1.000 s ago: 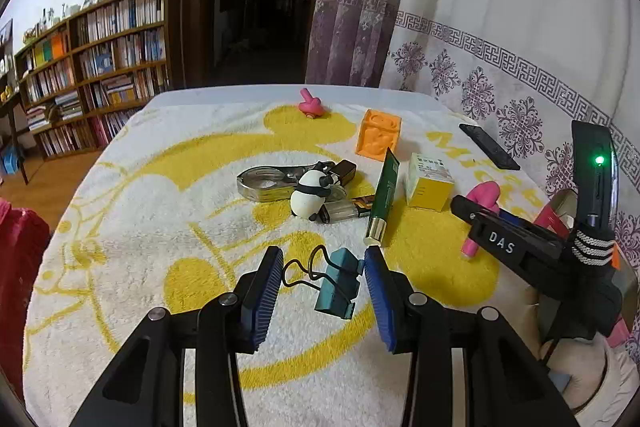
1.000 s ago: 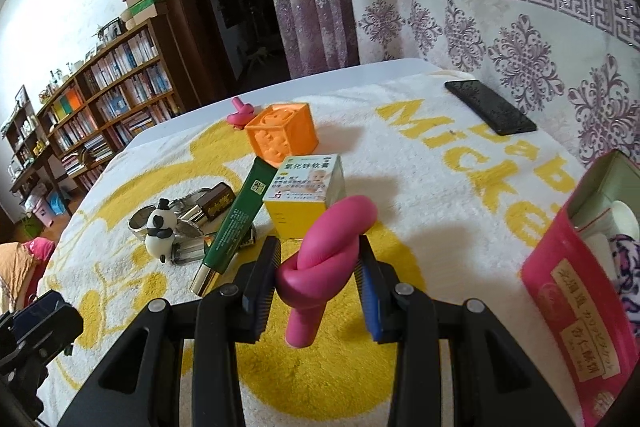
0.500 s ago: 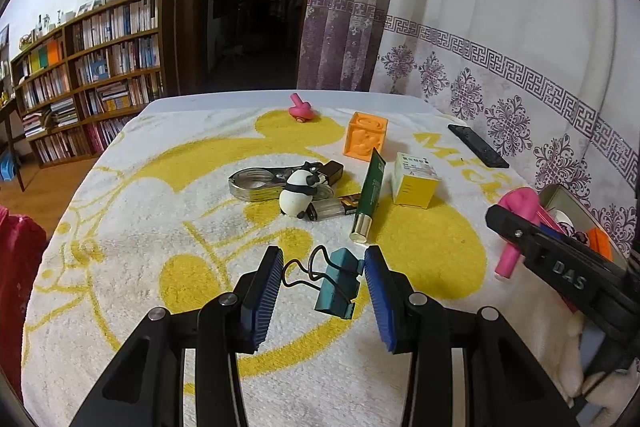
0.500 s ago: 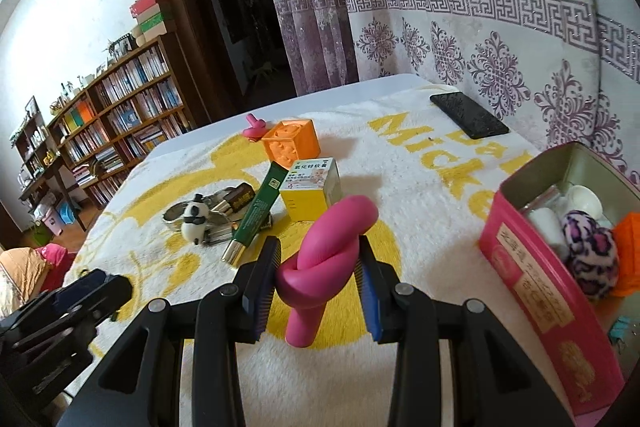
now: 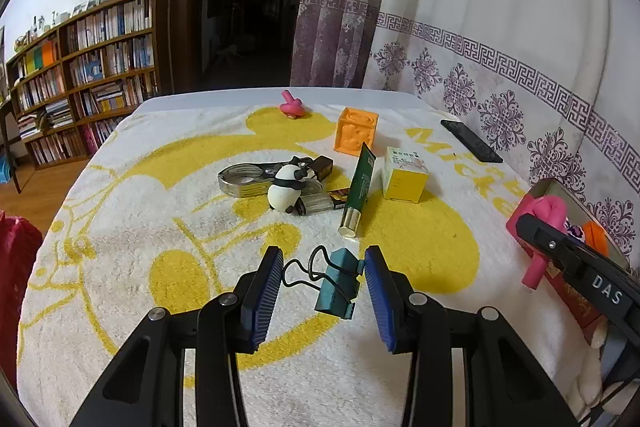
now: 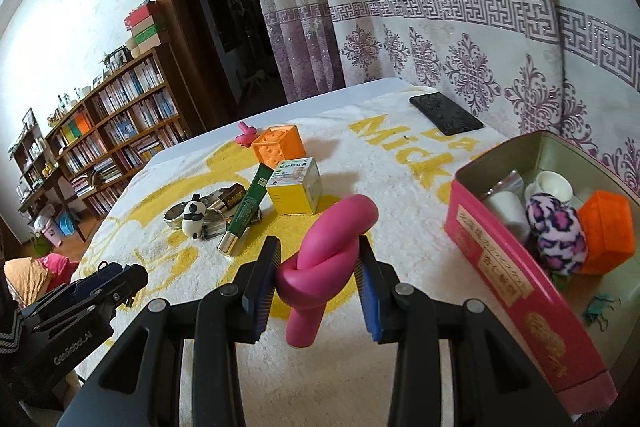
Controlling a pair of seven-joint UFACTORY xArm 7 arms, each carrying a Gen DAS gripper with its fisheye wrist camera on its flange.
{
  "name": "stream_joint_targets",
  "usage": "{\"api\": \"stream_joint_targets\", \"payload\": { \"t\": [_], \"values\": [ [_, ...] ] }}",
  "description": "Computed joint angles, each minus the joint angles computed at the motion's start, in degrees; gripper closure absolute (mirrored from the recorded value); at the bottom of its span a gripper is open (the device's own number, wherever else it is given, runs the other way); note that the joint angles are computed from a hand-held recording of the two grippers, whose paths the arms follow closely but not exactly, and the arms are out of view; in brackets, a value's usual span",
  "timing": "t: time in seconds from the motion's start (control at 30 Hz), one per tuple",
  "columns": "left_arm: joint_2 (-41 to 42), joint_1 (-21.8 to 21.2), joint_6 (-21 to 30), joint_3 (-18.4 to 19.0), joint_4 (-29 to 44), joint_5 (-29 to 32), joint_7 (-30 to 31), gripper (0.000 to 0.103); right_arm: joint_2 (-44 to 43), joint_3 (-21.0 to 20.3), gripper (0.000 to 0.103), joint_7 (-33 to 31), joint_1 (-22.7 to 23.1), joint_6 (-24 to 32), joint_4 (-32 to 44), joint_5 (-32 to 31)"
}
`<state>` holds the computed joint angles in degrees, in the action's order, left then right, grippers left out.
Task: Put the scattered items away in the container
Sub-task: 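Carry the pink toy and teal clip over the tin with both grippers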
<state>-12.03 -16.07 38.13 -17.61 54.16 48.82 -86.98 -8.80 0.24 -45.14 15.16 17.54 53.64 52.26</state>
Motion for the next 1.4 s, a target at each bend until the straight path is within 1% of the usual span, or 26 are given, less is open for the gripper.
{"api": "stream_joint_targets", "payload": {
  "t": [0.3, 0.53, 0.63, 0.73, 0.9, 1.07, 1.23, 1.4],
  "values": [
    [3.25, -1.49, -0.65, 0.44, 2.79, -0.36, 1.61, 0.060, -2.14, -1.58, 0.062, -0.87, -0.47, -0.48, -2.11, 0.72],
    [7.01, -3.76, -1.43, 1.40, 7.11, 0.18, 3.40, 0.060, -5.97, -3.82, 0.062, -2.71, 0.04, -4.64, -5.20, 1.26],
    [9.59, -5.21, -2.20, 1.96, 10.35, 1.28, 4.43, 0.060, -8.10, -5.26, 0.062, -2.06, 0.11, -8.38, -7.21, -0.65],
    [12.85, -7.29, -3.29, 2.84, 14.50, 1.80, 6.72, 0.060, -9.28, -6.73, 0.062, 0.66, -0.51, -10.76, -8.54, -4.21],
    [18.47, -11.63, -3.64, 4.84, 21.87, 2.34, 10.90, 0.060, -9.32, -9.68, 0.062, 6.37, -2.05, -10.74, -9.28, -10.61],
    [23.83, -14.89, -6.19, 7.00, 29.21, -1.36, 16.77, 0.060, -8.25, -12.28, 0.062, 8.57, -2.04, -10.85, -9.04, -13.64],
    [29.92, -16.90, -8.89, 7.95, 37.38, -8.12, 24.90, 0.060, -7.21, -13.72, 0.062, 8.94, -2.17, -12.42, -9.18, -15.26],
    [36.78, -18.95, -9.15, 8.54, 46.51, -14.08, 32.81, 0.060, -6.69, -14.56, 0.063, 9.28, -2.65, -12.24, -9.09, -16.34]
  ]
}}
